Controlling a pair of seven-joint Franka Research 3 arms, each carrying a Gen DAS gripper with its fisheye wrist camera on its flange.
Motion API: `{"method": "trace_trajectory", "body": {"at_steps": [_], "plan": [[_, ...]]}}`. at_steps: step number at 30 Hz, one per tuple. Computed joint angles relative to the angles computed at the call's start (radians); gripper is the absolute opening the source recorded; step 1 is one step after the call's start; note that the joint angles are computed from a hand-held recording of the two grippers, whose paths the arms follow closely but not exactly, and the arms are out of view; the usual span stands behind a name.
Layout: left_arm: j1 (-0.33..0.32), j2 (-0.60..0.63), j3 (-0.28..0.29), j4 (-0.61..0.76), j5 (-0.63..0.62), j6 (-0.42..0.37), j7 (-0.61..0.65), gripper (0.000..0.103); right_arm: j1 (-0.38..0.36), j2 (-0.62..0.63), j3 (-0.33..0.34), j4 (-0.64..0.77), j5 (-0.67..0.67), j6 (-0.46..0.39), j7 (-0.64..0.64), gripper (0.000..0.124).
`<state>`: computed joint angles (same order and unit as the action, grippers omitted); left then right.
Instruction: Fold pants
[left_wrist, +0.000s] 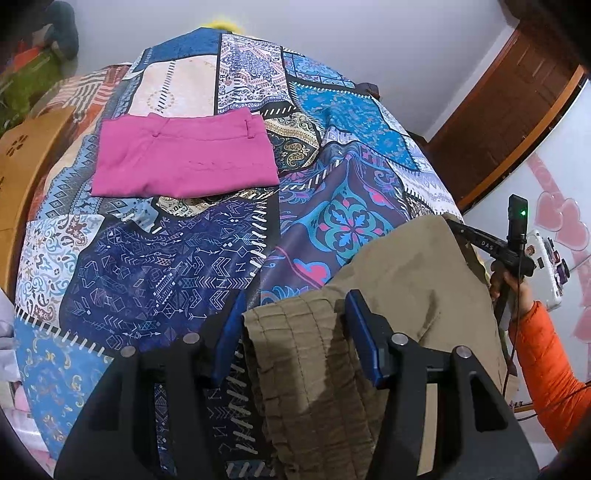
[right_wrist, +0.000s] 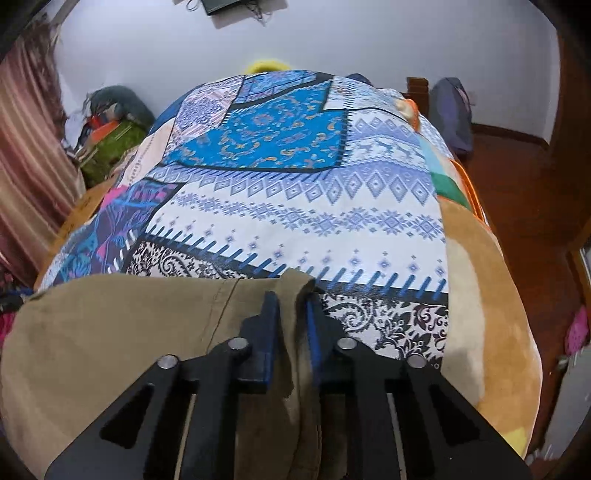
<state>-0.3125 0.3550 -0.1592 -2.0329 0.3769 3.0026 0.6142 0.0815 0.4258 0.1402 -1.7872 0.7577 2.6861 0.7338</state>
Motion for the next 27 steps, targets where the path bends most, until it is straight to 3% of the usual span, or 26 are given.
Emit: {"method": "trace_trajectory", "body": {"at_steps": [3, 5, 11, 16, 19, 23, 25, 27], "plan": [[-0.020, 0.009, 0.022, 0.011, 0.016, -0.009, -0.025, 0.055, 0.017, 0.003, -0.008, -0.005, -0.032, 0.033, 0.006, 0.010], [-0.041, 0.028, 0.040, 0.047, 0.041, -0.073, -0.042, 0.053, 0.024, 0.009, -0.012, -0.001, -0.053, 0.046, 0.016, 0.010], [-0.099, 0.043, 0.101, 0.073, 0.165, -0.133, -0.169, 0.052, 0.067, 0.010, -0.043, -0.021, -0.168, 0.130, 0.079, 0.009], [-0.082, 0.029, 0.077, 0.078, 0.205, -0.174, -0.198, 0.054, 0.080, 0.018, -0.063, 0.004, -0.247, 0.085, 0.186, 0.011], [-0.103, -0.013, 0.088, 0.085, 0.286, -0.235, -0.244, 0.054, 0.117, -0.007, -0.112, 0.011, -0.353, 0.044, 0.286, 0.024], [-0.079, -0.056, 0.066, 0.077, 0.361, -0.188, -0.288, 0.054, 0.039, -0.085, -0.012, -0.039, -0.233, 0.075, 0.159, 0.048], [-0.054, -0.041, 0.032, 0.096, 0.329, -0.163, -0.240, 0.054, 0.012, -0.110, 0.034, -0.046, -0.130, 0.052, 0.063, 0.049], [-0.044, -0.011, 0.007, 0.124, 0.289, -0.166, -0.188, 0.054, 0.027, -0.111, 0.036, -0.034, -0.092, 0.009, 0.026, 0.049]]}}
